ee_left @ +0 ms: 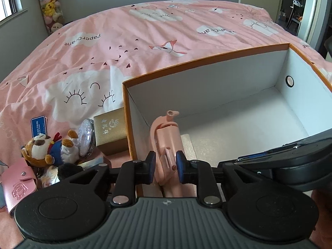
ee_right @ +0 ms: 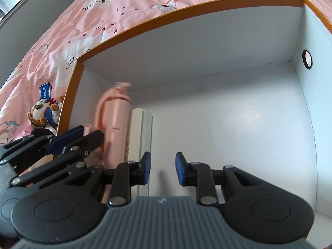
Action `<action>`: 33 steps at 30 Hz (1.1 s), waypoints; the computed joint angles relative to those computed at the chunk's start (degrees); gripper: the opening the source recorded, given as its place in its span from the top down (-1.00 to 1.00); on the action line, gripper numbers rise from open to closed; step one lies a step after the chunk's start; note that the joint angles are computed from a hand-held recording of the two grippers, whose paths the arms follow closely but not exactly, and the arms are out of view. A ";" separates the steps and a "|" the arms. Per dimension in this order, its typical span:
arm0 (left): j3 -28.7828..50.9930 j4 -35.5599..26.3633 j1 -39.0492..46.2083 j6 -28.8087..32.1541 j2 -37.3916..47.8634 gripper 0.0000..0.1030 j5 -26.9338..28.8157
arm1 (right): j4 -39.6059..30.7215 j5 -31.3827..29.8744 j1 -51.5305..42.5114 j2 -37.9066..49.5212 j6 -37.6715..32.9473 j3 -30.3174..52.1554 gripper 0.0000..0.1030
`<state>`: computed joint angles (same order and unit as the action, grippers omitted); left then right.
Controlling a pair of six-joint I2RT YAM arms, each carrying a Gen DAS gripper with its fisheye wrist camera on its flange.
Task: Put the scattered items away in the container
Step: 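Lower the pink toy into the orange box and open the left tool, then withdraw both tools from the orange box back toward the pile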
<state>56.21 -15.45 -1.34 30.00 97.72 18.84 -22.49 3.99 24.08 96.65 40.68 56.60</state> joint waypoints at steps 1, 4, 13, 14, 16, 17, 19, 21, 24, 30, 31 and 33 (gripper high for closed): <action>0.19 -0.54 0.31 0.38 -0.12 0.52 0.49 | -0.02 0.08 0.11 0.12 -0.05 0.09 0.43; 0.34 -1.58 1.46 1.36 -1.11 0.45 2.10 | 0.15 -0.15 0.26 0.71 -0.10 0.57 0.43; 3.23 -5.52 6.10 3.21 -3.08 0.33 8.50 | -0.31 0.74 1.33 1.97 -1.00 2.60 0.43; 3.93 -6.15 6.64 3.14 -2.95 0.32 9.06 | -0.46 0.88 1.44 2.00 -1.13 2.80 0.43; 6.05 -8.02 7.71 3.07 -2.12 0.32 10.19 | -0.90 1.25 1.63 2.30 -1.38 3.48 0.43; 7.14 -9.07 8.27 3.09 -1.65 0.32 10.64 | -1.16 1.44 1.68 2.44 -1.49 3.84 0.43; 9.37 -10.92 9.13 3.29 -0.40 0.32 11.02 | -1.75 1.89 1.89 2.74 -1.64 4.61 0.43; 11.31 -12.56 9.92 3.85 0.98 0.32 10.80 | -2.12 2.17 2.07 3.03 -1.77 5.26 0.43; 13.82 -14.50 11.42 4.35 3.05 0.32 10.55 | -2.62 2.51 2.35 3.59 -2.18 6.21 0.43; 16.95 -15.49 13.20 3.56 6.27 0.32 9.65 | -3.02 2.87 2.29 5.95 -2.80 8.91 0.43; 17.31 -15.46 13.23 3.34 6.75 0.32 9.28 | -2.99 2.78 2.18 6.48 -2.99 9.49 0.43; 18.00 -15.90 13.37 3.14 7.55 0.32 9.14 | -3.80 2.79 2.15 8.03 -3.30 11.19 0.44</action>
<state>74.21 -31.36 12.02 33.14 105.28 27.98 -26.28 6.77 26.23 104.68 37.38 67.79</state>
